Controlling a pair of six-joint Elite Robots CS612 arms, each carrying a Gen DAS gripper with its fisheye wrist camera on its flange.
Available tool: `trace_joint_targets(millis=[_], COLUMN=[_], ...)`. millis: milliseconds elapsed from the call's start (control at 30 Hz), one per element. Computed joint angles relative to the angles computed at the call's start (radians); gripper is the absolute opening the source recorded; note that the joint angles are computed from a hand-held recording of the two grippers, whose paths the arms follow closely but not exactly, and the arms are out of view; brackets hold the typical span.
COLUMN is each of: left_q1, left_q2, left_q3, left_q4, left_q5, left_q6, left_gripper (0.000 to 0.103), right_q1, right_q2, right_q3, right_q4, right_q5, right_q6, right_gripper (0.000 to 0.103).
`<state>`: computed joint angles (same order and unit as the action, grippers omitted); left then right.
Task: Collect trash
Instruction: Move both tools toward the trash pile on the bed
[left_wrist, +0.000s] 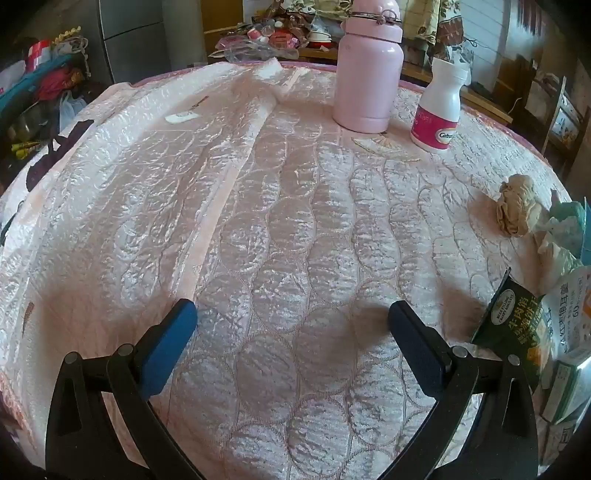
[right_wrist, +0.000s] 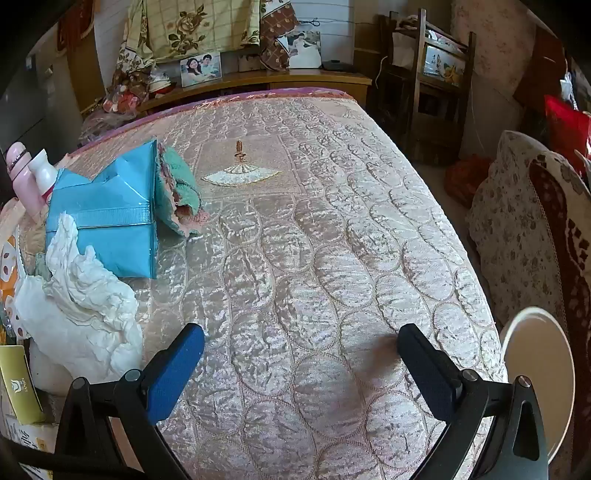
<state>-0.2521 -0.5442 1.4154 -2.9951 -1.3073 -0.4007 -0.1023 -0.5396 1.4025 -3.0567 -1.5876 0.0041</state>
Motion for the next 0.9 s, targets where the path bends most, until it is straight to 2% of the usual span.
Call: trace_joint_targets(millis=[167, 267, 367, 633, 733, 900], left_q1=[-0.01, -0.026, -0.034, -0.103, -0.121, -0.152], left_q2=[-0.017, -0.045, -0.075, -0.144, -0.162, -0.177], left_q3=[0.015, 0.077, 0.116, 0.225, 0.257, 0.278], left_q4=[0.021, -0.081, -0.136, -0.317, -0.368, -0.426], left_q5=[0.008, 0.031, -0.005, 0.022, 0.007, -0.007], left_q6=[0.007, 0.025, 0.014, 0.083, 0.09, 0.113], left_gripper=[0.102, 0.102, 0.102, 0.102, 0.102, 0.102], right_q1=[0.0, 0.0, 0.0, 0.001, -0.005, 0.002], right_q2=[-0.001, -0.001, -0.001, -0.005, -0.034, -0.105], right_q3=[0.001, 0.001, 0.001, 0.005, 0.026, 0.157], right_q4=[0.0, 0.0, 0.0, 0.007, 0.084, -0.063], right_q5=[0.0, 0.0, 0.0, -0.001, 0.032, 0.033], right_q6=[0.001, 0.001, 0.001, 0.004, -0.032, 0.017], right_gripper=[0.103, 0.103, 0.103, 0.103, 0.103, 0.103])
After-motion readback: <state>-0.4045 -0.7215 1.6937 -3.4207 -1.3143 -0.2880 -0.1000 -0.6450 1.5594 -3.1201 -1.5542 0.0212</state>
